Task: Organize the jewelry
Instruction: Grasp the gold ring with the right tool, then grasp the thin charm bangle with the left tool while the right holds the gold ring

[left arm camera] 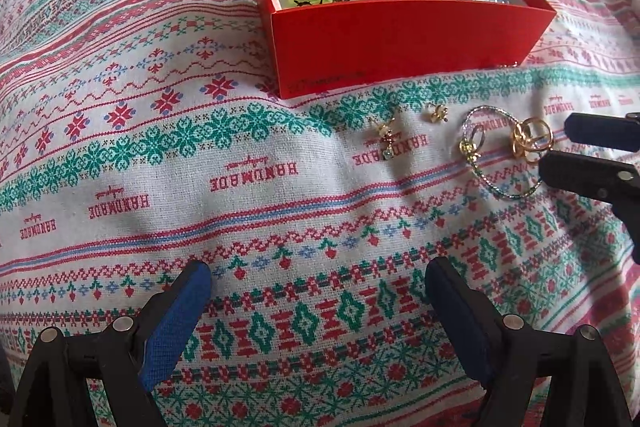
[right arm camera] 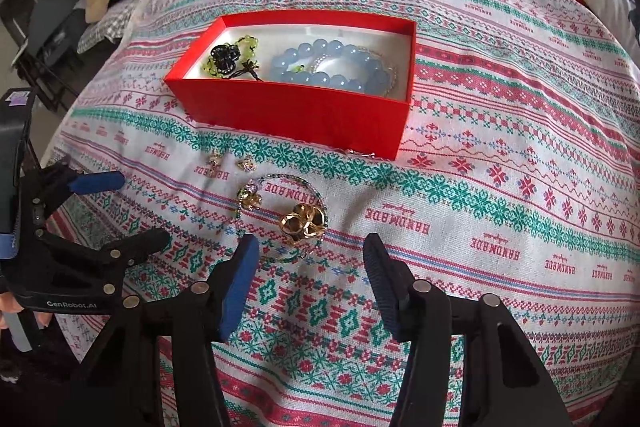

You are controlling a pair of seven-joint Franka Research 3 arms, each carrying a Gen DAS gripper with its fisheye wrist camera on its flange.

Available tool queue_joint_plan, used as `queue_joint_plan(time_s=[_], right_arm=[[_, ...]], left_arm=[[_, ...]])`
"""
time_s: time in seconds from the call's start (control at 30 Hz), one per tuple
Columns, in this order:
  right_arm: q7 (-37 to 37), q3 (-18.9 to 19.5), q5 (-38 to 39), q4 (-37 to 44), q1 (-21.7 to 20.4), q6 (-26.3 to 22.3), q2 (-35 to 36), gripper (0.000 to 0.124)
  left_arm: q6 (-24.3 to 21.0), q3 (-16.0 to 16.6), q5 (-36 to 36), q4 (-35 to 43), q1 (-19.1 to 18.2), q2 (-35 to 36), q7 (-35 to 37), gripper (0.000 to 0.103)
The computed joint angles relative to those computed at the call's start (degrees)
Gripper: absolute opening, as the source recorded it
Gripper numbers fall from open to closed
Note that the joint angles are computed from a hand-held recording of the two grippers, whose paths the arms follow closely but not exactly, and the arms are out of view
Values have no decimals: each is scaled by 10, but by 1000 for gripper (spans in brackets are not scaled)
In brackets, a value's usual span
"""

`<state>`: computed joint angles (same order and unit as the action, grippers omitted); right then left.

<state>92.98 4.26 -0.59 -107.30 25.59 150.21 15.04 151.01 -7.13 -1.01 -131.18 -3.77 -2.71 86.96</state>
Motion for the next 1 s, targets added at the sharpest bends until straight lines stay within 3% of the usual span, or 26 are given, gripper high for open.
queue_joint_plan(time_s=[0.07,0.17,0.67,0.93,1.0], right_arm=[[7,-4,-17,12,8,-2,13,45],[16,-9,-35,30,16,-10,30,28],[15,-11,-21,-17,-12,13,-23,24],[22,-12,-27,-44,-29,11,-49,24],[24,-11,-26,-46,-32,10,-52,24]], left_arm=[[5,-2,-3,-3,-2,-4,-4,90],[7,-4,-15,-2,-8,-6,-5,89],[34,-30,-144,56,-32,51,57,57],[55,-46,-114,94,-34,98,-15,53],[64,-45,-92,99,-36,107,-49,47]])
